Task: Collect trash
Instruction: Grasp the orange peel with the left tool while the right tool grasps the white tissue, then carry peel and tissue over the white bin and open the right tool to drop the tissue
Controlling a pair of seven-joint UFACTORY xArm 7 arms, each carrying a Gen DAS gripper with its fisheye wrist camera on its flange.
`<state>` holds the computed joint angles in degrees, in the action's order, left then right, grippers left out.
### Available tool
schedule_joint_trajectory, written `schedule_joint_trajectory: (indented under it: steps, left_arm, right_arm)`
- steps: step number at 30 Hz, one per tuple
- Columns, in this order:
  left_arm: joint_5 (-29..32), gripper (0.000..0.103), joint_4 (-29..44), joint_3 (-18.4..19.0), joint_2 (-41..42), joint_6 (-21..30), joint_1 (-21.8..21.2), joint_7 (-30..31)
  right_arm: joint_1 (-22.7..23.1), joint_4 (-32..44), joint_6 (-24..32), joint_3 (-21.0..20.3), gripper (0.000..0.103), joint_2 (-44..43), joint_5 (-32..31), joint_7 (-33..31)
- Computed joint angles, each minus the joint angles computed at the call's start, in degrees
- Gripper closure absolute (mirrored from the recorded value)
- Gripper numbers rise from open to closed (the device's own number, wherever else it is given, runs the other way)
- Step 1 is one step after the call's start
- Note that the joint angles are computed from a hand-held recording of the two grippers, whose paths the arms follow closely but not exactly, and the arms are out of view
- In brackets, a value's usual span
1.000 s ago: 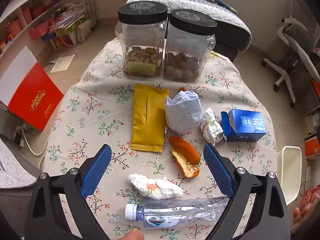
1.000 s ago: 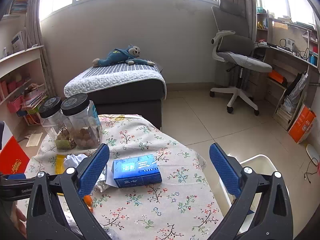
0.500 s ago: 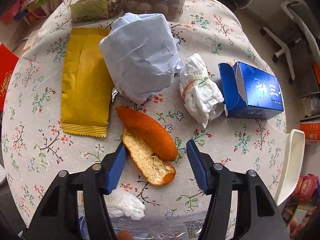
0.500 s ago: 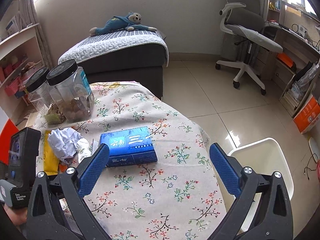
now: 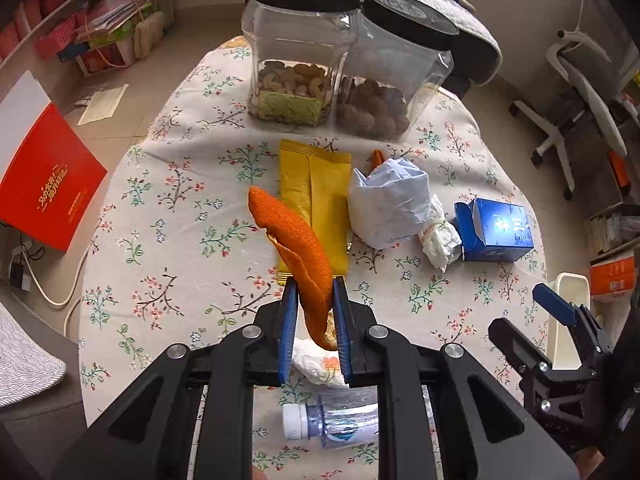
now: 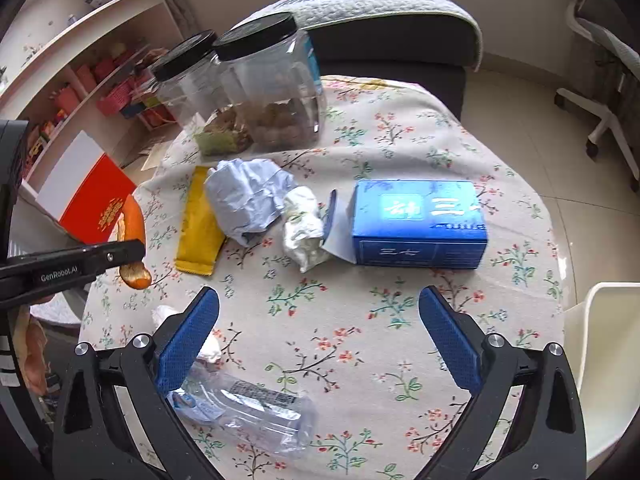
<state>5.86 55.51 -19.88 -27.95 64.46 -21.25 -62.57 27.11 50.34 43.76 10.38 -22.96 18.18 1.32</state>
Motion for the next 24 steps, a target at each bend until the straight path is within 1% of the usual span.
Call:
schedule_joint_trajectory:
  steps: [1, 3, 4, 7, 9, 11, 14, 16, 18, 19, 20, 21, 22, 24]
  left_arm:
    - [0.1, 0.085, -1.2, 0.7, -2.5, 0.7, 0.1, 0.1]
    - [-0.5, 0.085, -3.0, 1.5, -6.3, 1.4, 0.5, 0.0]
    - [-0.8, 0.085, -3.9, 2.0, -8.4, 1.8, 0.8, 0.2]
    - [-2.0, 0.085, -6.1, 2.4, -12.8, 2.4, 1.8, 0.6]
    - [-3.2, 0.085, -6.8, 2.6, -13.7, 1.8, 2.3, 1.2]
    - [-4.1, 0.085, -7.4, 2.5, -14.1, 1.1, 2.6, 1.8]
    - [-5.0, 0.085, -8.1, 2.3, -15.0, 0.8, 2.9, 2.4]
    - [-5.4, 0.085, -8.6, 2.4, -16.0, 1.0, 3.3, 2.6]
    - [-5.5, 0.085, -9.0, 2.5, -17.0, 1.2, 3.9, 2.6]
    - [-5.5, 0.085, -9.1, 2.6, -17.4, 1.3, 4.2, 2.7]
    - [-5.5, 0.085, -9.2, 2.6, -17.7, 1.4, 4.4, 2.8]
    - [-5.6, 0.085, -9.3, 2.5, -17.8, 1.4, 4.6, 2.8]
    - [-5.6, 0.085, -9.2, 2.4, -17.9, 1.3, 4.8, 2.9]
    - [-5.5, 0.085, -8.8, 2.0, -17.6, 1.2, 5.1, 3.1]
  right_arm:
    - [1.2, 0.8, 0.9, 0.4, 0.007, 1.1, 0.8, -1.0]
    - [2.6, 2.9, 3.2, 1.9, 0.007, 3.8, 0.3, -1.8]
    - [2.9, 3.8, 3.9, 2.9, 0.007, 5.1, -0.7, -1.3]
    - [2.6, 5.8, 4.2, 5.6, 0.007, 8.8, -5.4, 3.1]
    - [3.0, 7.2, 4.9, 5.7, 0.007, 11.2, -5.9, 4.7]
    - [4.0, 9.0, 6.6, 5.2, 0.007, 13.3, -3.9, 3.0]
    - [5.3, 11.3, 8.4, 5.9, 0.011, 15.9, -3.9, 0.8]
    - [6.0, 12.9, 10.6, 6.5, 0.02, 17.9, -4.3, 0.9]
    - [6.4, 12.8, 10.3, 7.2, 0.025, 18.0, -7.9, 2.5]
    - [6.6, 12.8, 10.1, 7.4, 0.037, 17.9, -9.2, 3.1]
    - [6.7, 12.7, 10.0, 7.2, 0.044, 17.6, -9.0, 3.1]
    - [6.6, 12.6, 10.1, 6.7, 0.055, 17.2, -7.4, 2.8]
    - [6.5, 12.3, 10.2, 6.1, 0.056, 16.5, -5.0, 1.8]
    - [6.1, 11.3, 9.1, 5.8, 0.058, 15.0, -4.1, 1.8]
